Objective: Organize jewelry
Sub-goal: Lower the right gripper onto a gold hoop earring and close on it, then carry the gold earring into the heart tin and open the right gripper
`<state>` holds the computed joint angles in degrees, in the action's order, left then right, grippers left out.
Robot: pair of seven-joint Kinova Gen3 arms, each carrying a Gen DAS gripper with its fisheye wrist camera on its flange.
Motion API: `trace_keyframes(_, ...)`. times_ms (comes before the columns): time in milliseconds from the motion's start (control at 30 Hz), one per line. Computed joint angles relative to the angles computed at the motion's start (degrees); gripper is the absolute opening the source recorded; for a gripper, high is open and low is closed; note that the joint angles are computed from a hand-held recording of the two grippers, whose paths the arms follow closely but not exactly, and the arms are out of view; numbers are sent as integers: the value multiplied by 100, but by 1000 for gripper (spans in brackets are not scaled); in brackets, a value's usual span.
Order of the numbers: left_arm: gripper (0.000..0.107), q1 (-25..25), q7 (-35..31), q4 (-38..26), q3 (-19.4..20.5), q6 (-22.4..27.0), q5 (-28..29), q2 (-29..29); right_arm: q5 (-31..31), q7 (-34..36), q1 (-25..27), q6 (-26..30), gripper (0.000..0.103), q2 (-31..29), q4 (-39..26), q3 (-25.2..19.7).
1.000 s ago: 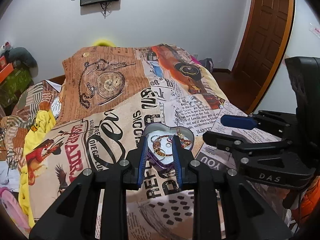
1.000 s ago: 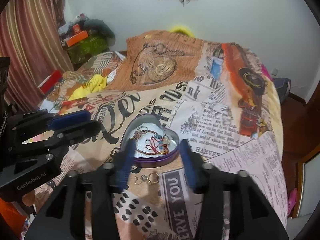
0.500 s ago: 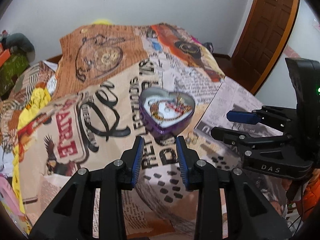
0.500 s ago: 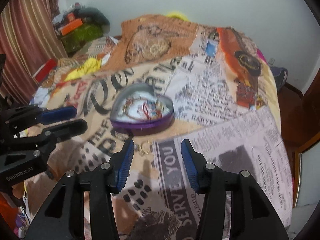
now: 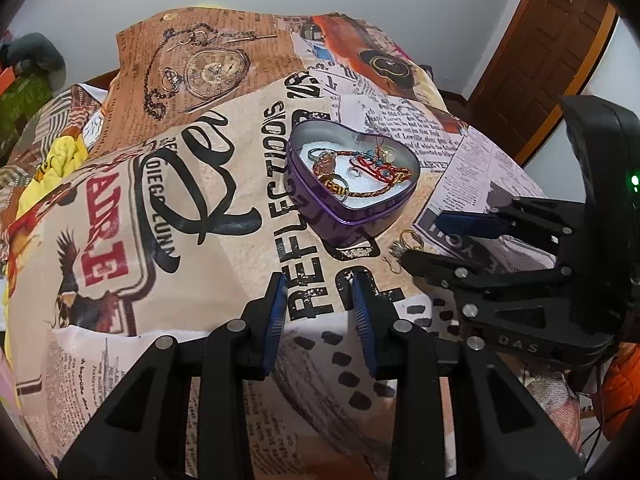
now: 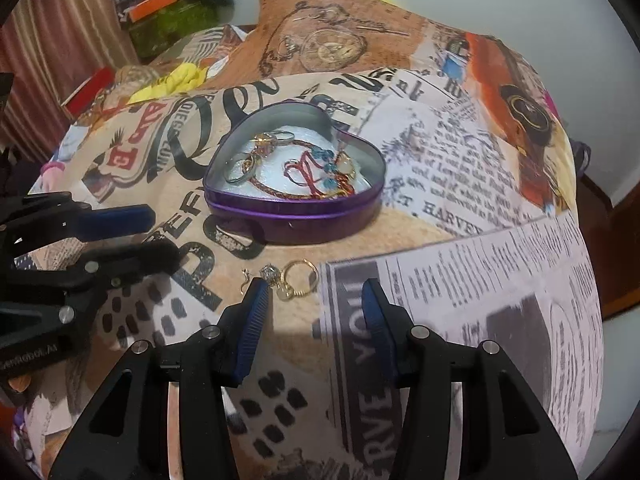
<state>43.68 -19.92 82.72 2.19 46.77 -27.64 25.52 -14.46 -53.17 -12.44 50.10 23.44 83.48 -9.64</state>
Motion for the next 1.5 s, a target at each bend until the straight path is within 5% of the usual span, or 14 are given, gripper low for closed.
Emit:
trace_keyframes(67,33,-10,-48,-4,16,-28,-5,3,-95,150,77,38,21,18,-6,-62)
trace_keyframes(267,33,-45,-285,-158,57,-53,61,81,-267,287,151,-63,8,-11,79,-87)
trace_keyframes(600,32,-69,-962,-821,64,37,325,486,-825,561,561,-114,8,-118,168,-110)
trace_keyframes(967,11,0,-1635,-1636,-83,551,599,1042,-1238,774,858,-154,8,-156,184,-72)
trace_keyframes(1500,9,461,-881,-1309,-394,474,-111,578,-1511,876,940,-211,8,-425,179,-60)
